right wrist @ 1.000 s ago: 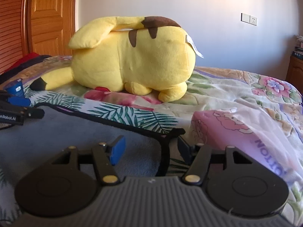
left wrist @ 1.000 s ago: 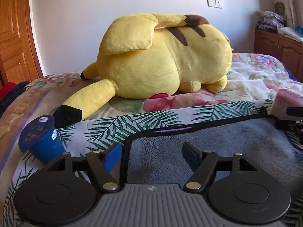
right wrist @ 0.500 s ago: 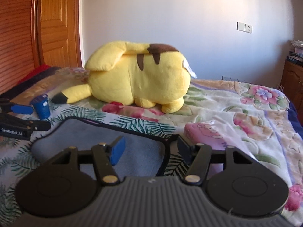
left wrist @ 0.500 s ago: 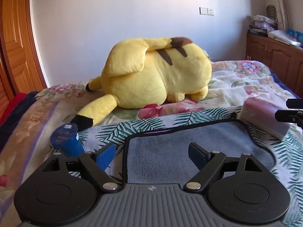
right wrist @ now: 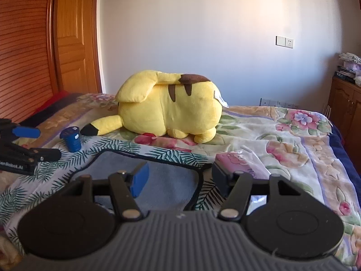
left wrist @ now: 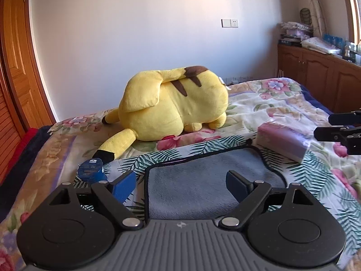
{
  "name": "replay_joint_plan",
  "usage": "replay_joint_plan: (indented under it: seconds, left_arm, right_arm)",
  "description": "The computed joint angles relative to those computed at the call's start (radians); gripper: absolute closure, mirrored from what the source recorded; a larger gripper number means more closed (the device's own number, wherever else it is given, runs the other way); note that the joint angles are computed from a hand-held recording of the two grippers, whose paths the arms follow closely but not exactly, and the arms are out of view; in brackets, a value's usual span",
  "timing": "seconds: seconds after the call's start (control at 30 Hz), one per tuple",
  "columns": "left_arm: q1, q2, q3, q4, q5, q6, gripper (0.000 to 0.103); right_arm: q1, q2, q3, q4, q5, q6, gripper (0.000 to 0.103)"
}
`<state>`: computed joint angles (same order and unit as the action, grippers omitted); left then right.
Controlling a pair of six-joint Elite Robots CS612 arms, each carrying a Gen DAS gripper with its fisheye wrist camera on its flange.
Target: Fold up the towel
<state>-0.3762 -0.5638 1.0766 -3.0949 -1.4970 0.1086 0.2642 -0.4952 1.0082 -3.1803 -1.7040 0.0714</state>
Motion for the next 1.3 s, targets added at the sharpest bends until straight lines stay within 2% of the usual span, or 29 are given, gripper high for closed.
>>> replay_joint_plan:
  seconds: [0.13,0.2,0.33,0.4,0.63,1.3]
  left_arm:
    - [-0.006,-0.031,0.053,-0.033,0.000,-0.001,0.007]
    - [-0.009,-0.044,0.073,-0.041,0.000,0.002,0.006]
    - [-0.012,-0.075,0.119,-0.061,-0.009,-0.002,0.006]
    - [-0.014,-0.087,0.135,-0.065,-0.009,-0.005,0.006]
    - [-0.023,-0.132,0.198,-0.100,0.005,-0.016,0.003]
    - [-0.057,-0.254,0.389,-0.222,0.064,-0.030,0.000]
  right_arm:
    - [0.005,-0.024,0.039,-0.022,-0.009,0.007,0.032]
    - [0.007,-0.034,0.056,-0.031,-0.015,0.013,0.015]
    - [0.012,-0.053,0.090,-0.054,-0.021,0.010,0.008]
    - [0.014,-0.062,0.105,-0.056,-0.022,0.015,0.000]
    - [0.024,-0.095,0.159,-0.056,-0.040,0.016,0.000]
    - [0.048,-0.199,0.315,-0.186,-0.080,0.033,0.000]
